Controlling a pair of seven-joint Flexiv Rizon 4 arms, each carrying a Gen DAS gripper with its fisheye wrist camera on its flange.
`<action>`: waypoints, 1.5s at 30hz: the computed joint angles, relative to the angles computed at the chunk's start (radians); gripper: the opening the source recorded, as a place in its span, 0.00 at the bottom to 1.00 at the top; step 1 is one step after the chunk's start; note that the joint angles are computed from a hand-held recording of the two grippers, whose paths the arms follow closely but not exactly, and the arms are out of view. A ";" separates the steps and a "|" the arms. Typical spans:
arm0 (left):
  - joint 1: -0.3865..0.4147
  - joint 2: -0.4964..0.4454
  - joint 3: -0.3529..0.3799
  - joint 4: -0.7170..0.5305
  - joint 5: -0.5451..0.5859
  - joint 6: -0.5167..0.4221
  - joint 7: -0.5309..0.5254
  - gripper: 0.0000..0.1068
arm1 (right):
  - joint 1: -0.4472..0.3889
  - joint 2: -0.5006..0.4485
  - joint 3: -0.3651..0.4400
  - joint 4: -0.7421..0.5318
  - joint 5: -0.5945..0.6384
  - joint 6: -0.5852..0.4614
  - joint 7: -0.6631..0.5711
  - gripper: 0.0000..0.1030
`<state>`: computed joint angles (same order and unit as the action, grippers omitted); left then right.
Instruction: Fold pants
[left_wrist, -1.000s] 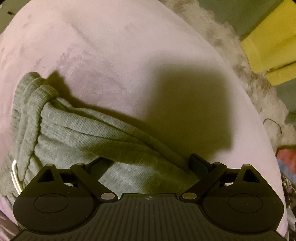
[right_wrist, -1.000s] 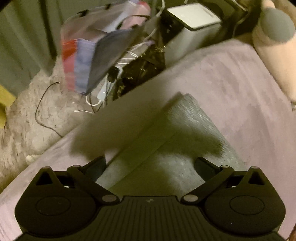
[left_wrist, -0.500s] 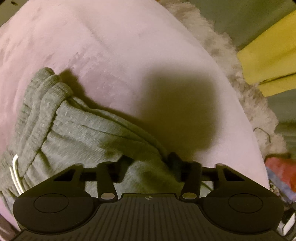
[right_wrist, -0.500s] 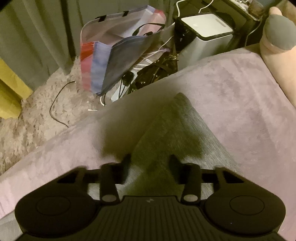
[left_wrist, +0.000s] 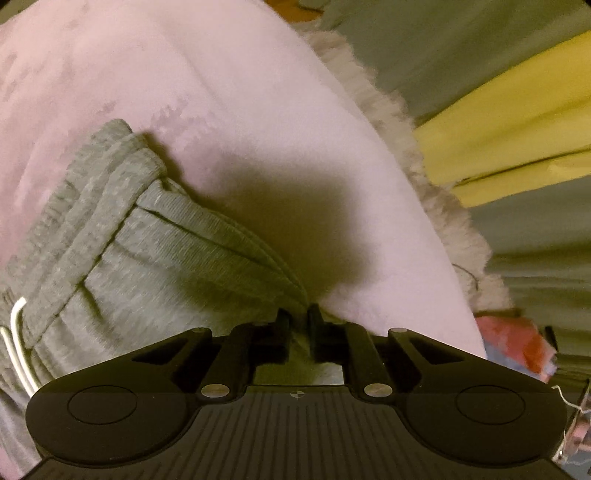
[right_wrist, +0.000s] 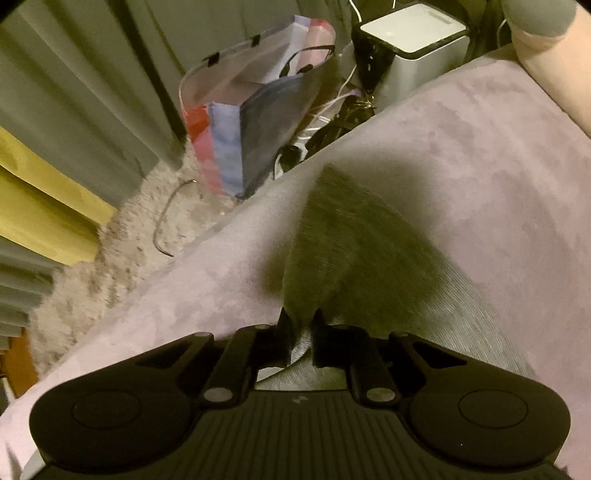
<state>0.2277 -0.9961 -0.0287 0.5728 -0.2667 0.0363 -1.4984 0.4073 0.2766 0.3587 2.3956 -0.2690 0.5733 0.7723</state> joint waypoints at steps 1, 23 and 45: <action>0.008 0.032 -0.007 0.054 -0.006 0.028 0.018 0.10 | 0.002 0.009 0.010 0.000 -0.011 -0.009 0.010 0.08; 0.311 0.591 0.097 0.801 -0.363 0.072 0.613 0.09 | 0.404 -0.178 0.462 -0.576 -0.157 -0.829 0.622 0.07; 0.377 0.502 0.144 0.973 -0.370 0.192 0.697 0.22 | 0.830 -0.470 0.301 -0.398 -0.187 -0.414 1.418 0.23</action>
<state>0.6049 -0.4945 0.1156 1.5454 -0.6364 0.2280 -0.8011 1.2370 -0.1934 0.6594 1.9980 -0.4556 0.1591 2.1901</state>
